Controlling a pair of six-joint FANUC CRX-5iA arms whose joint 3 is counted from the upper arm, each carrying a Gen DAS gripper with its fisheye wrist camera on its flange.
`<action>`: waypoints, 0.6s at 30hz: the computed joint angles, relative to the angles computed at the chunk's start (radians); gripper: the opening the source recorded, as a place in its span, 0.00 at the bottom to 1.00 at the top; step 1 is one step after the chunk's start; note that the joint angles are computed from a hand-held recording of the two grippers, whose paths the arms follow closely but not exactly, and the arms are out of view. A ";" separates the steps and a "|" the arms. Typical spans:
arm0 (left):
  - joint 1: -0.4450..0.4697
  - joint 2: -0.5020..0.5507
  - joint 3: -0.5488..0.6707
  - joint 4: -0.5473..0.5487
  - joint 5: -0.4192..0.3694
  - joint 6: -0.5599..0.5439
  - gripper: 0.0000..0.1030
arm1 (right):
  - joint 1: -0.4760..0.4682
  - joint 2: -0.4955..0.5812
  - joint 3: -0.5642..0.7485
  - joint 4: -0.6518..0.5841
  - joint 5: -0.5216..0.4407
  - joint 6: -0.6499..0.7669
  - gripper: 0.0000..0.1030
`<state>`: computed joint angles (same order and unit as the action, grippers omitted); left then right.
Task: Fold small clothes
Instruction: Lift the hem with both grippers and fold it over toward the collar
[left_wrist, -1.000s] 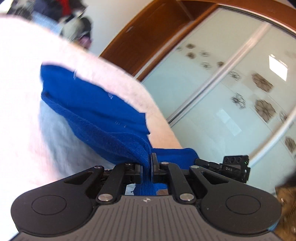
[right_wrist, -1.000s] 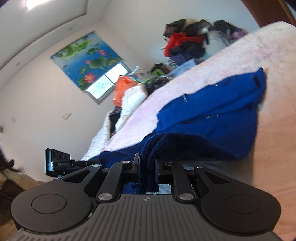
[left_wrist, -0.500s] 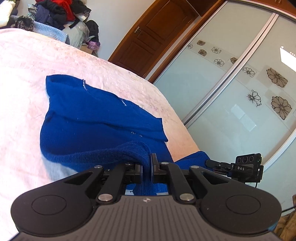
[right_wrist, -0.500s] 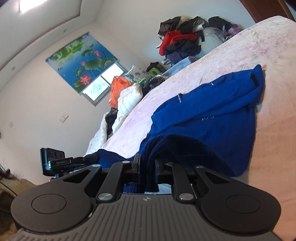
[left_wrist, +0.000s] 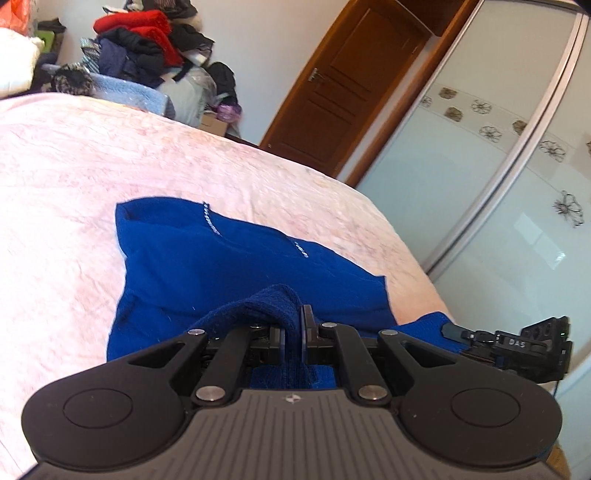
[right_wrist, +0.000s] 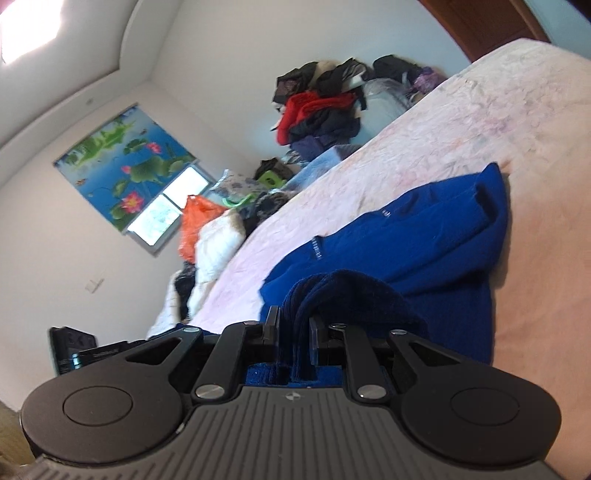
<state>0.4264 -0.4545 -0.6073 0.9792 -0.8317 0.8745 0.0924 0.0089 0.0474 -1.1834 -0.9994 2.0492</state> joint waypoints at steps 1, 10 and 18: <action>-0.012 0.010 0.010 -0.017 0.024 0.012 0.07 | 0.018 0.004 0.006 0.019 0.027 -0.010 0.18; -0.068 0.088 0.108 -0.173 0.142 0.112 0.07 | 0.093 0.064 0.048 0.082 0.183 -0.093 0.18; -0.085 0.177 0.193 -0.220 0.173 0.145 0.07 | 0.103 0.111 0.089 0.082 0.233 -0.129 0.18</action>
